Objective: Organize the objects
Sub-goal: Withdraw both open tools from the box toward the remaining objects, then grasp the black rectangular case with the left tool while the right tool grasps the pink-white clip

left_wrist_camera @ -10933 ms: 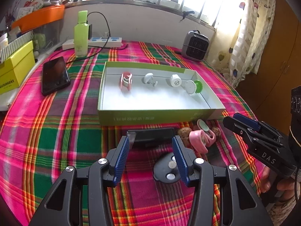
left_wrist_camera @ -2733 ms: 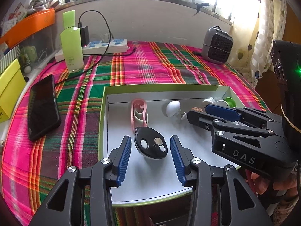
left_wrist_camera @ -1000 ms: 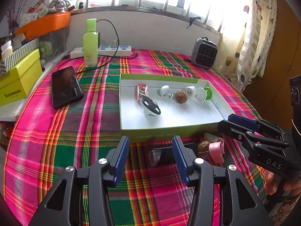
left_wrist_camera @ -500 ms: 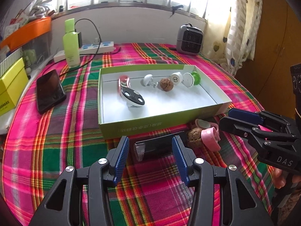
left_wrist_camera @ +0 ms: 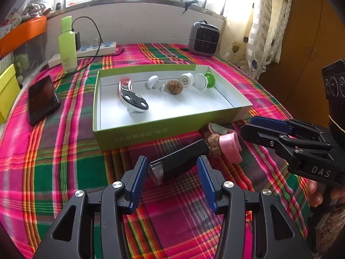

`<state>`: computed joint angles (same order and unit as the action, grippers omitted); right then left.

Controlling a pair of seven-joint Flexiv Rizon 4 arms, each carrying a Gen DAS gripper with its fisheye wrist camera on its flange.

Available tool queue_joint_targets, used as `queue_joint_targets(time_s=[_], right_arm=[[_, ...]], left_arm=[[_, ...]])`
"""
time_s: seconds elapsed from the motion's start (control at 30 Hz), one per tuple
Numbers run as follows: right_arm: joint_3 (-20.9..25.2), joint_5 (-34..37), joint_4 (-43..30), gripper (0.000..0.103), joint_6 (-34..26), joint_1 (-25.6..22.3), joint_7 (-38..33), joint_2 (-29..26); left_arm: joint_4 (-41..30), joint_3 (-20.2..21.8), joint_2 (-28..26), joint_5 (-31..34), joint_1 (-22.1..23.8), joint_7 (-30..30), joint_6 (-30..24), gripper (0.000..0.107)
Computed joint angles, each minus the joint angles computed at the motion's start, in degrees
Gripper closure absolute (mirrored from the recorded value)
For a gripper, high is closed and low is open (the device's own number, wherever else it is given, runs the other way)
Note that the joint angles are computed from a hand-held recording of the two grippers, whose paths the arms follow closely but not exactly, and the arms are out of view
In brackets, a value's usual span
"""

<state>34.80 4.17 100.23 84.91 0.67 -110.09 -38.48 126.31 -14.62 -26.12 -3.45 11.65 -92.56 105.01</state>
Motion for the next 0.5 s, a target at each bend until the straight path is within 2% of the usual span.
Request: queue_joint_targets(time_s=[0.27,0.47,0.5], right_arm=[[-0.07,0.58,0.39,0.061,-1.05,-0.68,-0.68,0.11],[1.66,1.69,-0.29,0.061,-3.03,-2.24,-3.01,-0.34],[2.35,2.07,-0.52,0.061,-3.75,-2.74,-3.93,-0.52]], left_arm=[[1.14,-6.11,0.06,2.61,4.93,0.61,-0.83,0.060],[0.66,-6.62,-0.22,2.31,5.41,1.90,-1.29,0.060],[0.19,-5.31,-0.23,1.86,4.19,2.05,-1.52,0.060]])
